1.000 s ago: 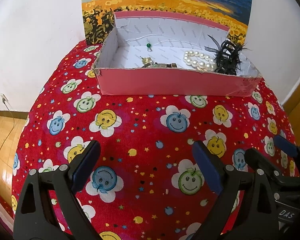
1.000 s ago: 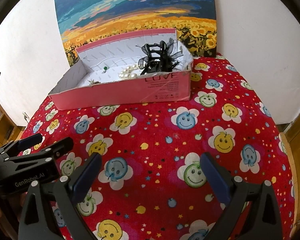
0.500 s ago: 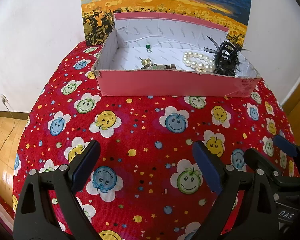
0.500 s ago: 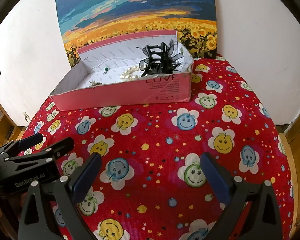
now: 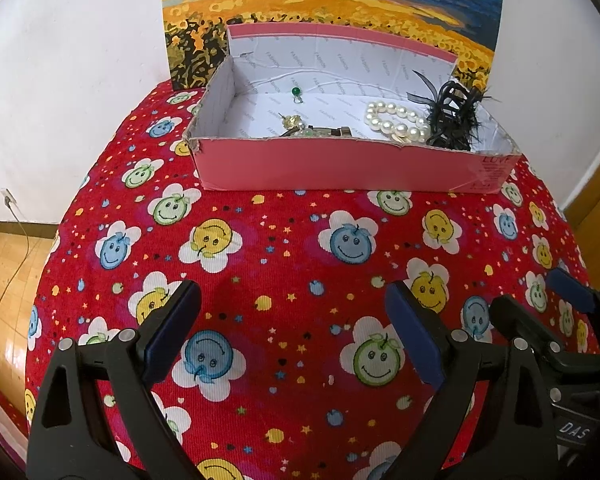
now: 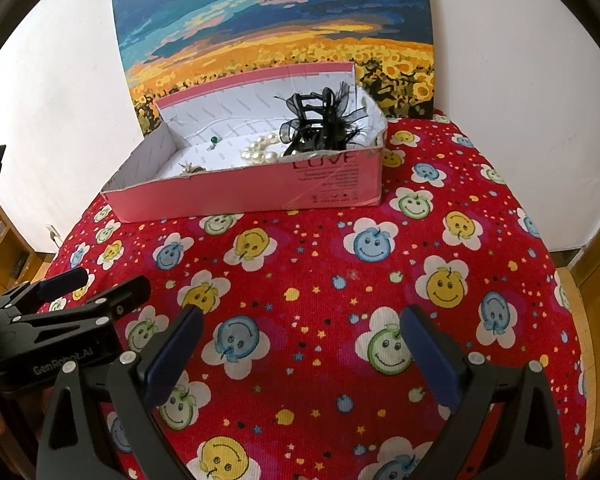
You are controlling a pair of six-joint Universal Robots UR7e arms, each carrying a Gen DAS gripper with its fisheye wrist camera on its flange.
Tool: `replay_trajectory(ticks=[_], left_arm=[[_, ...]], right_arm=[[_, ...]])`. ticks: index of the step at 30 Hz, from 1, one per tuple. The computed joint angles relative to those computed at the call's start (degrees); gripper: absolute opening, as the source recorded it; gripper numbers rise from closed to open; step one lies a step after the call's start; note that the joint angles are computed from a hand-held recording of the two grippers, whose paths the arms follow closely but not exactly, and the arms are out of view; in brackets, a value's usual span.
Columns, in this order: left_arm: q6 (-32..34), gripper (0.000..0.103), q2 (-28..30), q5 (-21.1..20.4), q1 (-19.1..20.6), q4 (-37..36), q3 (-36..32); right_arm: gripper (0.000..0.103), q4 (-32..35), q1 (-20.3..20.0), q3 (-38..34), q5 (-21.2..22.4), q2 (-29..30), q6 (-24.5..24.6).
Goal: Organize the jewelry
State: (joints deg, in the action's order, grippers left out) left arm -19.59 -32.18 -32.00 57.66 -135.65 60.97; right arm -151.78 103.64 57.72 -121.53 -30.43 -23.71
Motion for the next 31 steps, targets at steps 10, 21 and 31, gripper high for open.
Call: replay_trajectory(ticks=[10,21,31], left_arm=[[-0.1,0.093,0.0,0.0,0.0,0.1,0.0],[-0.3,0.093,-0.2,-0.3,0.1,0.1,0.3],[-1.8,0.093,-0.5,-1.4,0.7,1.9,0.6]], right_arm=[[0.100,-0.1,0.1,0.0,-0.1,0.0,0.0],[0.100,-0.2,0.1,0.2,-0.1,-0.1,0.0],[0.100,0.6,0.5,-0.4,-0.6,0.0,0.7]])
